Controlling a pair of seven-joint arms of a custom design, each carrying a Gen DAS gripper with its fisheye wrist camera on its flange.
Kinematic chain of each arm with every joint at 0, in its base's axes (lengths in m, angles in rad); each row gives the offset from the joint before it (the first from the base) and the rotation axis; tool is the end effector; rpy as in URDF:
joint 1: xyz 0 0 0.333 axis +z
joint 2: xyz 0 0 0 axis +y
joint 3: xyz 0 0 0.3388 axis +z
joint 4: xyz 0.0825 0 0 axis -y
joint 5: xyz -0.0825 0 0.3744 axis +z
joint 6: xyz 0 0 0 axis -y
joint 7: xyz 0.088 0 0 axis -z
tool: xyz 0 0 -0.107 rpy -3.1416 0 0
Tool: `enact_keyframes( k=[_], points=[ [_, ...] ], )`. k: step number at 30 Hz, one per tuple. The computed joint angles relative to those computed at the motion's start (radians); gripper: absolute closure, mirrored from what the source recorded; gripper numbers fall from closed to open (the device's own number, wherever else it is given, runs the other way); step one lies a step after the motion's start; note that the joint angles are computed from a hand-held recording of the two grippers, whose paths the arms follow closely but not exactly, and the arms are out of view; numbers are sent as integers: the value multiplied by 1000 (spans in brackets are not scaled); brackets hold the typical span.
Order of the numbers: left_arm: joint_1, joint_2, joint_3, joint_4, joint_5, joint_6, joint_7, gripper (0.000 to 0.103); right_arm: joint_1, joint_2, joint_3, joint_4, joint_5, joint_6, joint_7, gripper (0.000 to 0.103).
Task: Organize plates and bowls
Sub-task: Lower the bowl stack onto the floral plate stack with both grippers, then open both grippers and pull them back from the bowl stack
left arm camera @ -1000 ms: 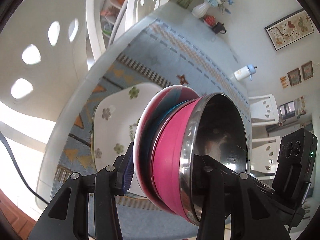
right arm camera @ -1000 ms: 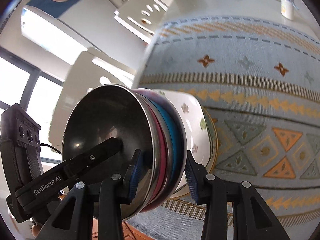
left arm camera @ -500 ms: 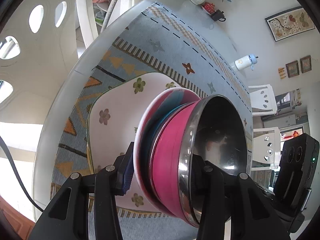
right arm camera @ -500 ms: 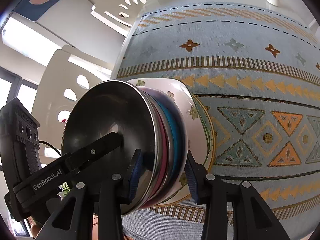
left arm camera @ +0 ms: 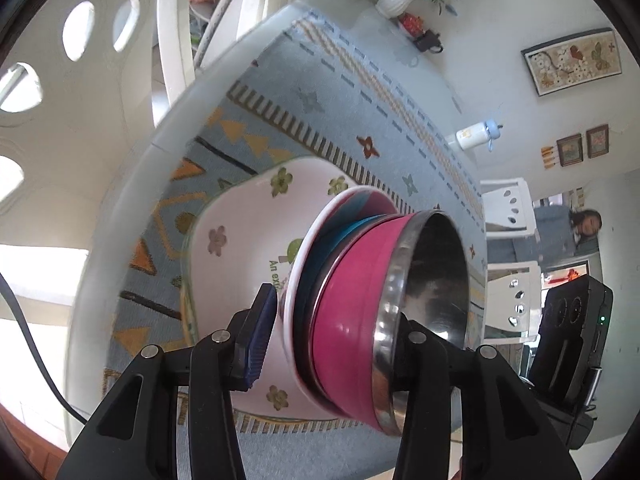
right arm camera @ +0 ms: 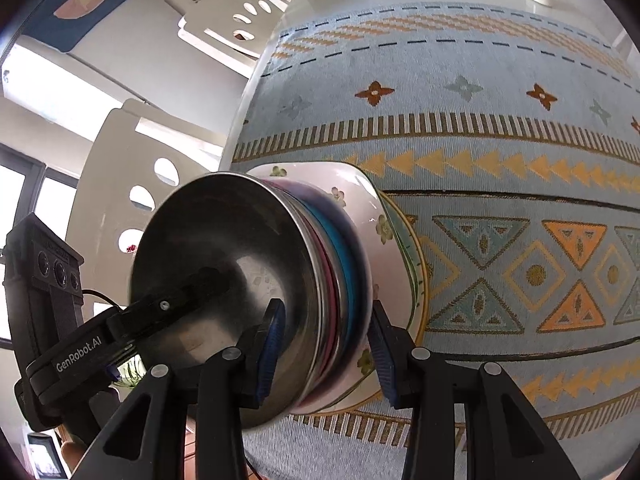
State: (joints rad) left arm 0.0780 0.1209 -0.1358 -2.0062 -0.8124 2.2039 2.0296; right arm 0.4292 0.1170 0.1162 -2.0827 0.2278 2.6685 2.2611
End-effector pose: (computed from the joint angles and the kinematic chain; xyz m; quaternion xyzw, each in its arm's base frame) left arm 0.5835 -0.0563 0.4419 0.6521 -0.6793 0.2980 0.1564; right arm 0.5167 0.3033 0.4504 -0.5648 0.7882 0.0408 0.2407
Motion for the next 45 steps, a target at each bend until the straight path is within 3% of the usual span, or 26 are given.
enact_keyframes(
  k=[5,10,15,18,19,21,26,31,33,35,36,39,45],
  points=[
    [12,-84,22,-55,-37,9,57,61,5,-76,7,-58,-16,12,21,62],
    [-22,-189,46,-120,-7,84,77,61,-7,-176,31,-122,-217,30,215,58],
    [-91,-313,54,-169,49,226,86,60,-49,-226,86,-61,-540,-98,363,51],
    [-139,-384,34,-207,133,354,82,50,-63,-260,115,-35,-693,-175,433,49],
    [-154,-404,28,-220,154,389,81,42,-64,-272,123,-30,-727,-204,446,48],
    [-179,-433,20,-237,190,426,48,38,-63,-294,124,-38,-734,-234,443,48],
    [-221,-472,8,-250,308,434,-53,38,-90,-390,140,-114,-719,-270,507,48],
    [-304,-493,60,-266,320,435,-71,38,-115,-440,171,-141,-709,-312,523,48],
    [-333,-489,85,-272,331,441,-62,38,-118,-448,179,-142,-692,-318,519,41],
    [-362,-469,112,-263,324,442,-39,38,-128,-432,199,-119,-713,-341,533,26],
    [-377,-453,127,-252,309,441,-15,38,-133,-421,206,-108,-733,-345,543,26],
    [-354,-402,112,-216,350,439,-26,38,-132,-363,214,-49,-788,-385,561,26],
    [-325,-325,96,-161,372,428,14,38,-92,-267,150,28,-809,-406,590,26]
  ],
)
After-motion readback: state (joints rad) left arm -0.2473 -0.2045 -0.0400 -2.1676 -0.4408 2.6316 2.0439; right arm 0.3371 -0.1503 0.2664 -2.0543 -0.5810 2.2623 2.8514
